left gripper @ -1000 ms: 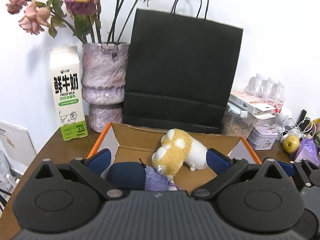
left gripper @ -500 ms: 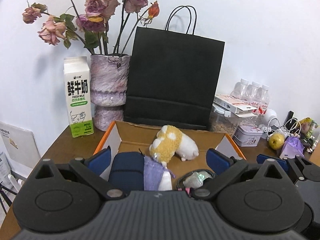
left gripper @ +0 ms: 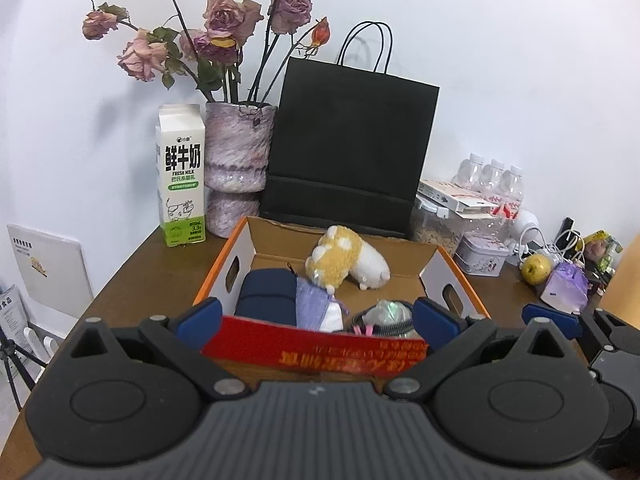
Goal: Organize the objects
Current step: 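Move both tools back toward the red rose and white lid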
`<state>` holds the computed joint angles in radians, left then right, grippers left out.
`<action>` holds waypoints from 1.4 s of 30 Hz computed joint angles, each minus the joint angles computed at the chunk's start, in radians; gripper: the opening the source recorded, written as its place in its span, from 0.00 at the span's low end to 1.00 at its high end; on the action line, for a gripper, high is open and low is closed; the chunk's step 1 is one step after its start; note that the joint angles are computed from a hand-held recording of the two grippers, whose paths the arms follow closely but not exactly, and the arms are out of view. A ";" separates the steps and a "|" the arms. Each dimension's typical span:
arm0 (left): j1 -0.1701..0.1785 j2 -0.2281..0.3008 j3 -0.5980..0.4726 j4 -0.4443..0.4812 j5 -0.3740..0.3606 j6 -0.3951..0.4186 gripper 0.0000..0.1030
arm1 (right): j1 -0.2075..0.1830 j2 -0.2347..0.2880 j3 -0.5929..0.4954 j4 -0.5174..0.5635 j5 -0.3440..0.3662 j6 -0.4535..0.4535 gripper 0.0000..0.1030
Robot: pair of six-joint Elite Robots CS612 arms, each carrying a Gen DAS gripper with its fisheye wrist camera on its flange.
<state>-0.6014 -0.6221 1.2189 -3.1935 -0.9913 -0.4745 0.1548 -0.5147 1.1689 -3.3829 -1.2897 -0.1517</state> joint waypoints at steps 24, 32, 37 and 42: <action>-0.053 -0.150 0.320 -0.044 0.098 -0.121 1.00 | 0.001 -0.114 0.278 -0.090 -0.014 -0.033 1.00; -0.049 -0.178 0.398 0.027 0.093 -0.198 1.00 | 0.005 -0.129 0.336 -0.074 -0.014 -0.055 1.00; -0.042 -0.184 0.429 0.048 0.072 -0.218 1.00 | 0.012 -0.131 0.349 -0.056 -0.016 -0.072 1.00; -0.029 -0.183 0.437 0.058 0.038 -0.212 1.00 | 0.018 -0.127 0.345 -0.035 -0.035 -0.078 1.00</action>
